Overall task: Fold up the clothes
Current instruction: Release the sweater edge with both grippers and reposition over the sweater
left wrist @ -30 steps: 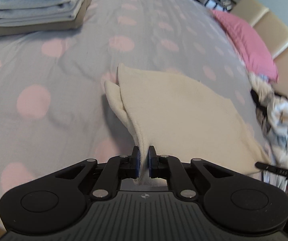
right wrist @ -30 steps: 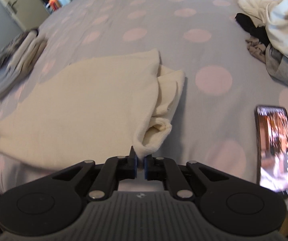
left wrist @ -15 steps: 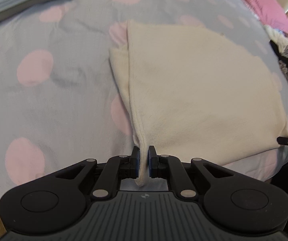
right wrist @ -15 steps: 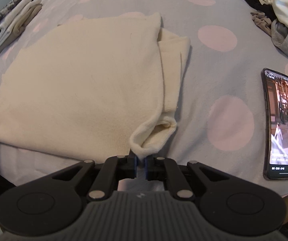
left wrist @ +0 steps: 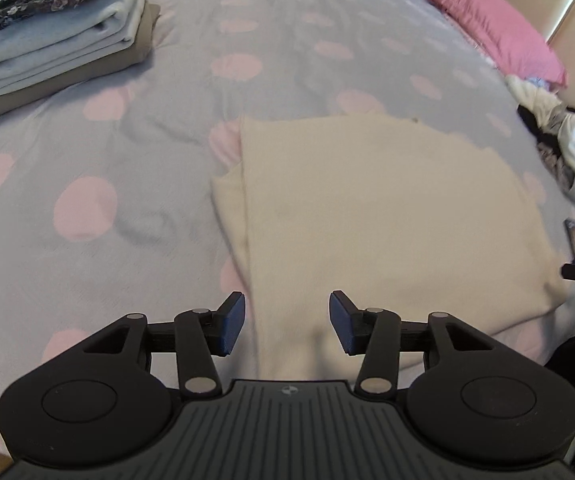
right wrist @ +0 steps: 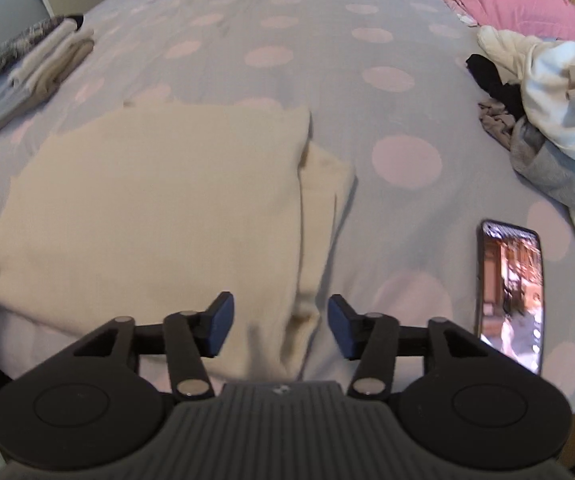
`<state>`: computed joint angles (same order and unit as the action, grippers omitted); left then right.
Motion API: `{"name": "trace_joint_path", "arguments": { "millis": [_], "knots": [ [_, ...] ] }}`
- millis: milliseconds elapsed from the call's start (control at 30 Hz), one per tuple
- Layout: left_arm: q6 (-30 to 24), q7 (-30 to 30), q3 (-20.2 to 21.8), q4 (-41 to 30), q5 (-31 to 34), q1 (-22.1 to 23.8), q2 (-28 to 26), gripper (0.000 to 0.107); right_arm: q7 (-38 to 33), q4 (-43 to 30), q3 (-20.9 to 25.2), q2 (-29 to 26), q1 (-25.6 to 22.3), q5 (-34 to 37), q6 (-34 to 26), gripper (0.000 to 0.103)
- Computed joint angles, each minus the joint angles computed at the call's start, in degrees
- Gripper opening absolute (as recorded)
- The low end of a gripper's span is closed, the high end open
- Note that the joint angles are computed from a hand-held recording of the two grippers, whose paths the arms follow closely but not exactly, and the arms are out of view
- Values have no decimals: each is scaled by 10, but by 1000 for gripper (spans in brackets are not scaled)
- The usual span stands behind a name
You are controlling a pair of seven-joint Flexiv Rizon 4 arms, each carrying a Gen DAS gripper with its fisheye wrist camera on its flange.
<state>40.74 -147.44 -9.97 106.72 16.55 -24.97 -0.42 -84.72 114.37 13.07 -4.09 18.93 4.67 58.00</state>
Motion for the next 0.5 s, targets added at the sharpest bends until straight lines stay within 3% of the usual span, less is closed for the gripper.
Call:
{"name": "trace_joint_path", "arguments": {
  "millis": [167, 367, 500],
  "knots": [
    [34, 25, 12, -20, 1, 14, -30, 45, -27, -88, -6, -61, -10, 50, -36, 60],
    [110, -16, 36, -16, 25, 21, -58, 45, -8, -161, -6, -129, -29, 75, -61, 61],
    [127, -39, 45, -4, 19, 20, -68, 45, 0, -179, 5, -152, -40, 98, -69, 63]
  ]
}}
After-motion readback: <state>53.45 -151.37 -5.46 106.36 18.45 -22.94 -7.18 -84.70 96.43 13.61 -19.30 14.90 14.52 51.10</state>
